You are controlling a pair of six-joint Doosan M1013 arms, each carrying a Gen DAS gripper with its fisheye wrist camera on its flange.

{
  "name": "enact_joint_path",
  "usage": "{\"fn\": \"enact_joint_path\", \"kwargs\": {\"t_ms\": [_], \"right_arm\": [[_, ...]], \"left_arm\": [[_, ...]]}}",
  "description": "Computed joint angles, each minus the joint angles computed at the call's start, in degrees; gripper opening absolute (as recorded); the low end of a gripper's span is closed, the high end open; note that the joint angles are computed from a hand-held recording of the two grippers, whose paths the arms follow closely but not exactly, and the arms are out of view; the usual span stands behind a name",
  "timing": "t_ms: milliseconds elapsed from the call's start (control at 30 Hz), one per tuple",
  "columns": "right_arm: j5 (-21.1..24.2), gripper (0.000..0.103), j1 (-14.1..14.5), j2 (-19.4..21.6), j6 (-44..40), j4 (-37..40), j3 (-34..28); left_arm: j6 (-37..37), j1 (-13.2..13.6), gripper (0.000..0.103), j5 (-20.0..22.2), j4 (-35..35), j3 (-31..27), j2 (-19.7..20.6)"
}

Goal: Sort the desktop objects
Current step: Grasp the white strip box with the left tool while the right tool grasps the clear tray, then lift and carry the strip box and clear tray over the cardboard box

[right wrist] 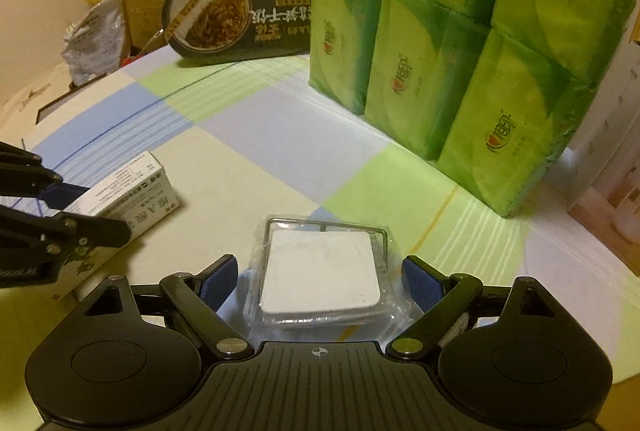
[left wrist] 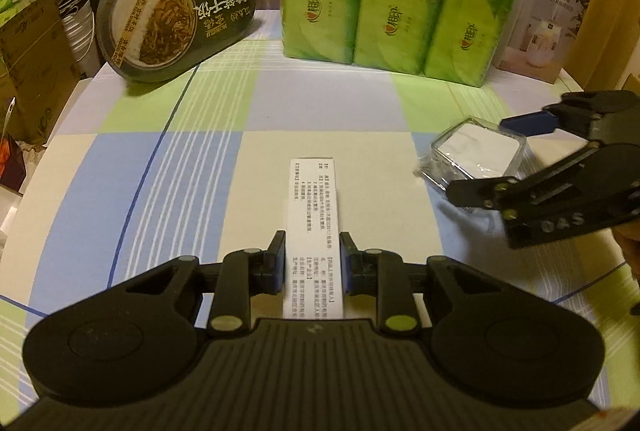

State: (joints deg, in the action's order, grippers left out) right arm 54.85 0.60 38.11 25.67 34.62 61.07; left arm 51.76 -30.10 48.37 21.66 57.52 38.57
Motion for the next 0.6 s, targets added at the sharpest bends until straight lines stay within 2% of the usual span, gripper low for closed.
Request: {"fn": "enact_joint_path", "kwargs": {"t_ms": [33, 100, 167, 433, 600], "right_arm": [[0.11, 0.085, 0.07, 0.11, 0.18, -0.36, -0.12], [-0.34, 0.071, 0.29, 0.06, 0.63, -1.36, 0.02], [-0.59, 0.065, 0.28, -0.19, 1.17, -1.39, 0.36], [-3.33, 0.064, 0.18, -3.46, 3.86, -3.76, 4.53], [-3.71, 0.064, -0.71, -6.74, 7.41, -5.58, 8.03]], "left_arm": [[0.17, -0.04, 0.021, -0.1, 0.03, 0.02, 0.01], [0.38, -0.05, 0.021, -0.44, -0.26, 0.1, -0.01], [0.44, -0.11, 0.021, -0.5, -0.22, 0.11, 0.0], [0.45, -0.14, 0.021, -0.46, -0.21, 0.36, -0.13], [3.52, -0.51, 0.021, -0.18, -2.47, -0.14, -0.07]]}}
